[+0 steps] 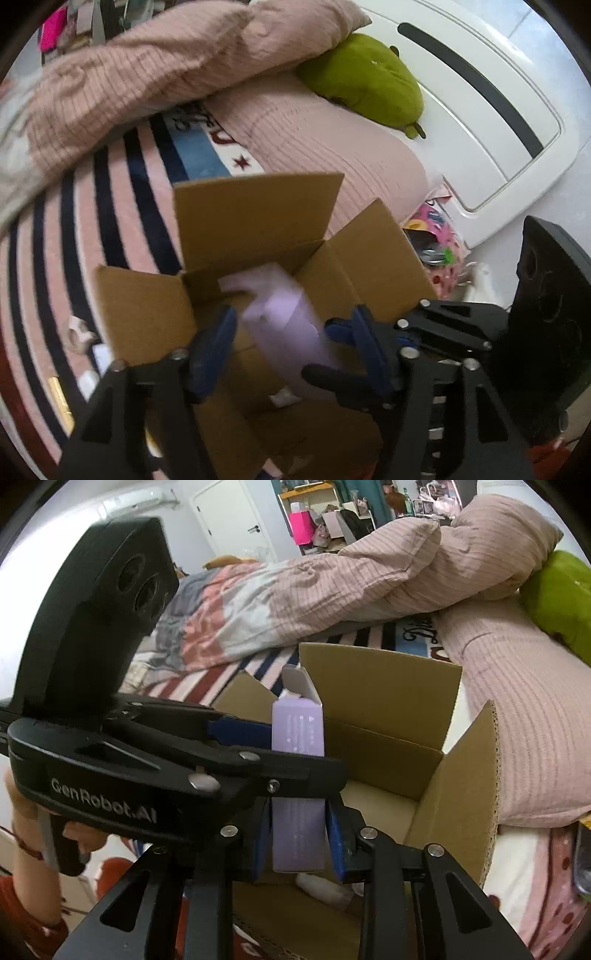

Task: Organize rigid objects
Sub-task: 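Carry the lavender box into the cardboard box and release it, then grasp the white KATO power bank with the right gripper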

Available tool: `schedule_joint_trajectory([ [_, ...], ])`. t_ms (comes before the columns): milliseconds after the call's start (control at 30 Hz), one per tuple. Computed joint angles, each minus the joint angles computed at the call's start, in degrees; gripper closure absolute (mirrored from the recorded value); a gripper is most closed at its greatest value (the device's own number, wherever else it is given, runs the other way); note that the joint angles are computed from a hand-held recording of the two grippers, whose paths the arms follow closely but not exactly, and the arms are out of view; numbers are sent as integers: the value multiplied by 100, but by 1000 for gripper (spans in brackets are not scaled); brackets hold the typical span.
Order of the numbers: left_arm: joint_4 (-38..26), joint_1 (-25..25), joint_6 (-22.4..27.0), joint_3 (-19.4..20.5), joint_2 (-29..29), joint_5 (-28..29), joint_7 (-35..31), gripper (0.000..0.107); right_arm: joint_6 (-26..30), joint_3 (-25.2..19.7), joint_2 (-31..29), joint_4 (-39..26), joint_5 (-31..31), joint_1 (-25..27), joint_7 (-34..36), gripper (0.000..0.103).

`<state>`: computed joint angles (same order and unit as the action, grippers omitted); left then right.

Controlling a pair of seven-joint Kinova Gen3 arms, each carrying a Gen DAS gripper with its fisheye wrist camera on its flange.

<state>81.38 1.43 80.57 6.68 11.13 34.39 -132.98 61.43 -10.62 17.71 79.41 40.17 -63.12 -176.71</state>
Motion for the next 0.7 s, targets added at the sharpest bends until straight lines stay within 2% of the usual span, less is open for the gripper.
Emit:
schedule_joint_trajectory([
  [100, 85, -271, 28, -148, -241, 233, -264, 36, 164, 24, 85, -156, 95, -85, 88, 70],
  [167, 110, -526, 112, -315, -398, 423, -448, 35, 259, 43, 126, -256, 269, -225, 70, 70],
  [233, 184, -787, 124, -515, -632, 551, -744, 29, 184, 60, 162, -326, 494, -327, 98, 70],
  [267, 233, -911, 119, -627, -739, 611, -893, 25, 145, 48, 202, -413, 558, -371, 178, 70],
  [367, 309, -1301, 231, -993, -930, 768, -1248, 25, -87, 48, 438, -822, 601, -441, 650, 69],
  [500, 616, -1886, 226, -1470, -1060, 993, -1882, 25, -492, 81, 904, -1507, 312, -484, 1425, 69],
  [700, 1290, -2585, -36, -1848, -926, 1123, -2757, 25, -311, 223, 1853, -2724, -321, -603, 2279, 69],
])
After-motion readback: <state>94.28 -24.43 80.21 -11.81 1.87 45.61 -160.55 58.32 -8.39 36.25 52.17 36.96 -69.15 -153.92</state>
